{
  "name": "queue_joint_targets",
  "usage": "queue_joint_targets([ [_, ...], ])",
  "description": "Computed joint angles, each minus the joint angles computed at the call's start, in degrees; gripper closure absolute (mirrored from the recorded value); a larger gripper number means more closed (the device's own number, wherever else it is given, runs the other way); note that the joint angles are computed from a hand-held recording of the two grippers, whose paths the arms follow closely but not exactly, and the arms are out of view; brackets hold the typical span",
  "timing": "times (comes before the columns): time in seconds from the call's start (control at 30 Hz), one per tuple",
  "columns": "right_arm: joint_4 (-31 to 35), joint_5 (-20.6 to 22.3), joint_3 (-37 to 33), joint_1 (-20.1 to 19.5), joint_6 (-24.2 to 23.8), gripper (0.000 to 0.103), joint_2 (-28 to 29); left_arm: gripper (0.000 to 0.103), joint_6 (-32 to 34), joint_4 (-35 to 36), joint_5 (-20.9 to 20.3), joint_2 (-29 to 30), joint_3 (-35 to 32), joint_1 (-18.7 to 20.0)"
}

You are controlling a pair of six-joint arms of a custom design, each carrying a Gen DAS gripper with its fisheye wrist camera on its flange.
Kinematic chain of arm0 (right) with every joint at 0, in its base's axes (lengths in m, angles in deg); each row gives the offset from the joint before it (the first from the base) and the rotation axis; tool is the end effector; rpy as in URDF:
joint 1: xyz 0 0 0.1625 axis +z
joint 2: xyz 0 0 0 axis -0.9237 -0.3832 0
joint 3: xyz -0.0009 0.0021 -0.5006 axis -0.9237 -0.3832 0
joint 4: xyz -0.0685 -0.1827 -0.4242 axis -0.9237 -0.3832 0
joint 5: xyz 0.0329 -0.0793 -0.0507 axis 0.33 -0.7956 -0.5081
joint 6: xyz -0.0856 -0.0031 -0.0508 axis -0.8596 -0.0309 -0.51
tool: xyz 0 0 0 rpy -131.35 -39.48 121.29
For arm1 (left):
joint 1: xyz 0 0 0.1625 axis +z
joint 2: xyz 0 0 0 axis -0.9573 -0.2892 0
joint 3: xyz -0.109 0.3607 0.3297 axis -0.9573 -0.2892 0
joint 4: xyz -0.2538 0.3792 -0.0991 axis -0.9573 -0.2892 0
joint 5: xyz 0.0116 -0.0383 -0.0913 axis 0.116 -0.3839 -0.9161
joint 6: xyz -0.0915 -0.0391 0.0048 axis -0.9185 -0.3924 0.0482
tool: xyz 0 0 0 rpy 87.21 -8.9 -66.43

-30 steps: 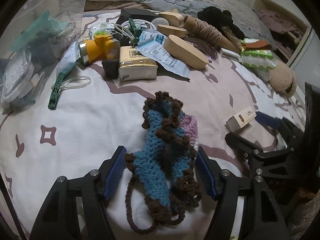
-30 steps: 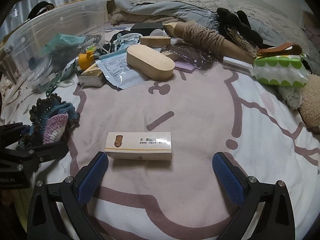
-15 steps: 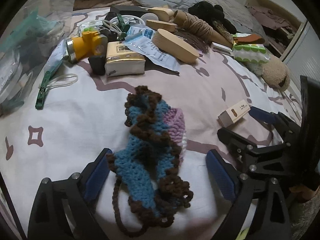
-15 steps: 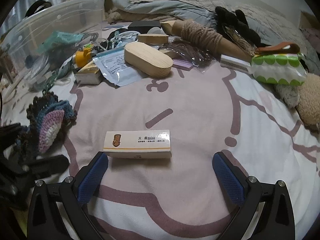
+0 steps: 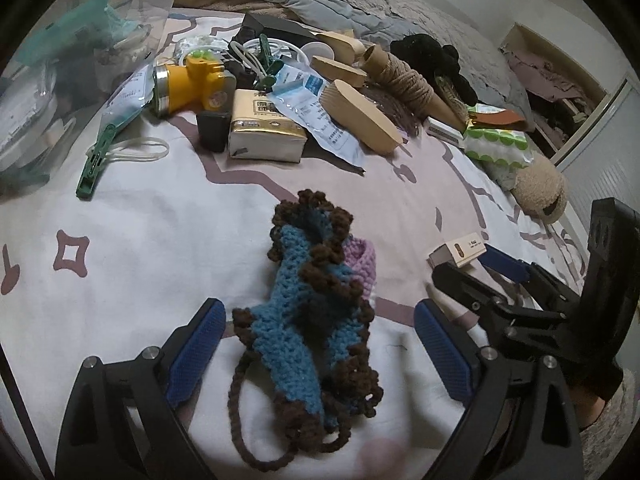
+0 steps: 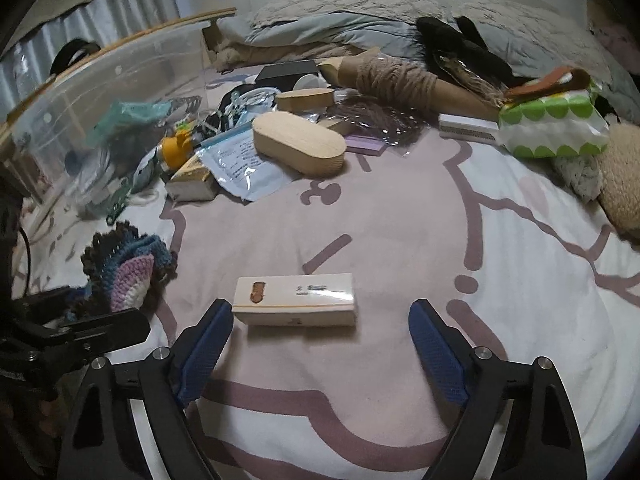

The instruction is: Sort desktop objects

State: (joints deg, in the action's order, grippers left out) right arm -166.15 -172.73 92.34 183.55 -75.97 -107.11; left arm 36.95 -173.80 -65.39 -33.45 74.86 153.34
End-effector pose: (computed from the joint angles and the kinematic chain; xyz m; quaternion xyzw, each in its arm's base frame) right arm 0.3051 -0.4842 -0.1410 0.0756 -0.8878 0.3353 0.3059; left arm 0.0723 -0.5397 0.2244 0.2465 0.9436 -0.1434 0.1685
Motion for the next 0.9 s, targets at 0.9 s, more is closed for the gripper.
queue_joint_targets([
  [0.9, -5.2, 5.7, 2.0, -1.9, 3.7, 0.025, -0.7, 0.042, -1.5, -0.5, -0.9, -0.8, -0.1, 0.6],
])
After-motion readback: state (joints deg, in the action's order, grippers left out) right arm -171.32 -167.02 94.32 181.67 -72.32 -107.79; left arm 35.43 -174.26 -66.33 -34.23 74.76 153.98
